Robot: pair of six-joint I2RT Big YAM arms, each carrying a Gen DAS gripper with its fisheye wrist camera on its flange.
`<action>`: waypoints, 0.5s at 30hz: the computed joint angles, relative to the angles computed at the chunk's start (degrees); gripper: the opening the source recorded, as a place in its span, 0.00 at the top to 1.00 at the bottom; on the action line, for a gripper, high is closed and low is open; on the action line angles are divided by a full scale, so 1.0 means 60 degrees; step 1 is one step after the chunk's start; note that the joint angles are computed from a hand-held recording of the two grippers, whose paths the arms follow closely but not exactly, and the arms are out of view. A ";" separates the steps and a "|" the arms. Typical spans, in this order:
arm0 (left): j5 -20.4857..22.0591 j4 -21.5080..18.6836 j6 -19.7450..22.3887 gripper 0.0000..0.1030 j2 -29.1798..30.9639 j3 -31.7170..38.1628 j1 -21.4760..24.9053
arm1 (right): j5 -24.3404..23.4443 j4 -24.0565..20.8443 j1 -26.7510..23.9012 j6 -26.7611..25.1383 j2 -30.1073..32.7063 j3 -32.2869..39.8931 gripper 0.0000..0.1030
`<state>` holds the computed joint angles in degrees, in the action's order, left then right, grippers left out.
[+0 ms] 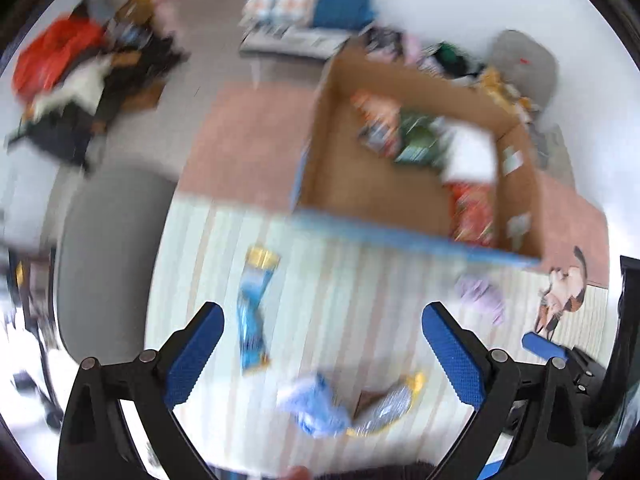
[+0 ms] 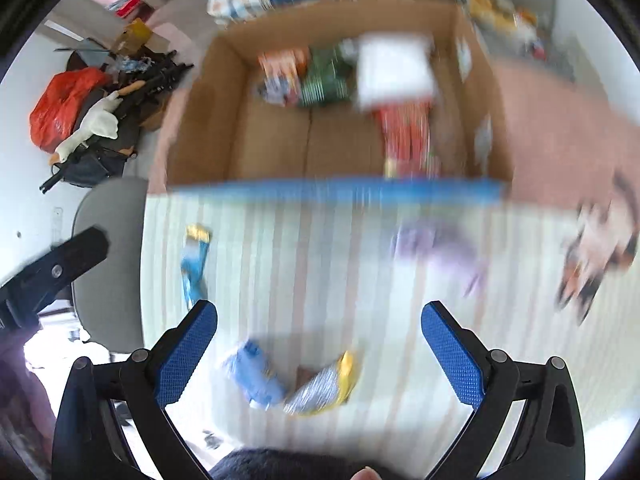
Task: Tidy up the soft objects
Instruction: 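Grasp the silver-yellow sponge with the right gripper while the left grasps the blue wipes pack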
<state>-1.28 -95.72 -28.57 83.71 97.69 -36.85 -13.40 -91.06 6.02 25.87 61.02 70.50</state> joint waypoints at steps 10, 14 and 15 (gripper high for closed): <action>0.1565 0.0183 -0.1221 0.29 -0.1822 -0.4511 -0.0082 | -0.3487 0.1214 0.1417 0.3118 -0.1106 -0.4335 0.03; 0.1981 0.0331 -0.1351 0.29 -0.1838 -0.5037 -0.0079 | -0.3344 0.1870 0.1843 0.3710 -0.0892 -0.4768 0.25; 0.2103 0.0437 -0.1419 0.28 -0.1844 -0.5154 -0.0052 | -0.3218 0.1922 0.1942 0.3688 -0.0782 -0.4775 0.30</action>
